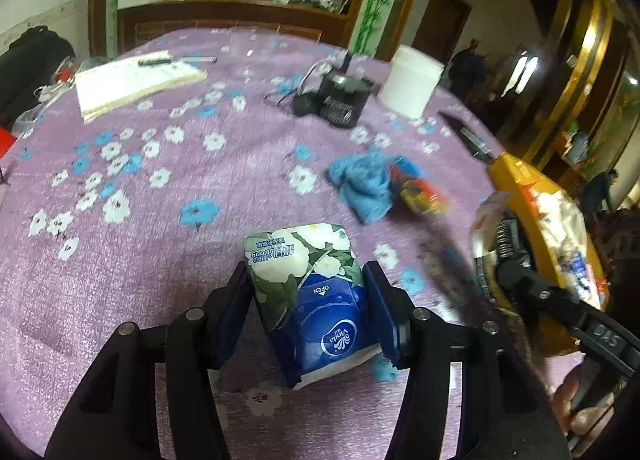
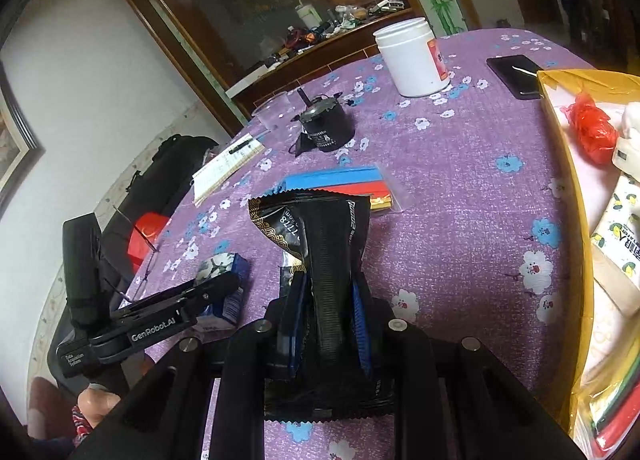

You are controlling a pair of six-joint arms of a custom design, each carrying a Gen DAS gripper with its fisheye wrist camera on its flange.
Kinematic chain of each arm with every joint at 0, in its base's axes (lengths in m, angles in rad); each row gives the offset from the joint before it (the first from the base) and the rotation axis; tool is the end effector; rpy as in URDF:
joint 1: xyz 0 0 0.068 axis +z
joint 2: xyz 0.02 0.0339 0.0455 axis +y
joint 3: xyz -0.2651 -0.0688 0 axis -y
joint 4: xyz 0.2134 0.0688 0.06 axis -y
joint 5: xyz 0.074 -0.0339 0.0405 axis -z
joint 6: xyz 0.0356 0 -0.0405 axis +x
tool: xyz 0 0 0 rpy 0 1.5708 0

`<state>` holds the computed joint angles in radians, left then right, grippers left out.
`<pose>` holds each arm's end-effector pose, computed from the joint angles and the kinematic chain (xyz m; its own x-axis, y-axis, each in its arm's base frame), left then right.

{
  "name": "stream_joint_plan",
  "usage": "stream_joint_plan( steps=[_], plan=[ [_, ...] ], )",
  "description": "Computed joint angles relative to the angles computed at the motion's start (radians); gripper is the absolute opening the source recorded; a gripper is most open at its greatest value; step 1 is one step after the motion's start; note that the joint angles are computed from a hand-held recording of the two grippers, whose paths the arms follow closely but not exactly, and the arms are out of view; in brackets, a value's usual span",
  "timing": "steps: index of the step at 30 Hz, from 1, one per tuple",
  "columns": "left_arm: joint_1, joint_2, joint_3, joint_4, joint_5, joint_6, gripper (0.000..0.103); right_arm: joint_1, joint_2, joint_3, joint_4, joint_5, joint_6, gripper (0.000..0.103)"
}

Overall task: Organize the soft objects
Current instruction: 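Lift the tissue pack with left tool while right tool lifts the black bag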

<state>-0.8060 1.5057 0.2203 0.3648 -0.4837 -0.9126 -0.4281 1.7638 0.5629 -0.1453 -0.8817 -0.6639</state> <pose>0.1395 -0.1215 0.1062 -0.6882 -0.2943 -0.6631 -0.1645 0.9535 -0.2525 0.2165 -0.0686 0.1022 -0.7648 -0.0817 -0.6391 -0.4618 0.7612 0.4554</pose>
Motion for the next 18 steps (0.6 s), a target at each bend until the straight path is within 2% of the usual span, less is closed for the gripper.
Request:
stream_joint_plan(
  steps=[4,9,18],
  plan=[
    [-0.064,-0.039,-0.01,0.012,-0.079,0.003,0.054,-0.012,-0.011,-0.007,0.001,-0.022,-0.009,0.022],
    [-0.101,-0.047,0.001,0.009,-0.119,0.021,0.054,-0.018,-0.024,-0.016,0.006,-0.036,-0.013,0.022],
    [-0.107,-0.042,0.005,0.025,-0.116,0.038,0.054,-0.029,-0.017,-0.006,-0.01,-0.046,-0.02,0.022]
  ],
)
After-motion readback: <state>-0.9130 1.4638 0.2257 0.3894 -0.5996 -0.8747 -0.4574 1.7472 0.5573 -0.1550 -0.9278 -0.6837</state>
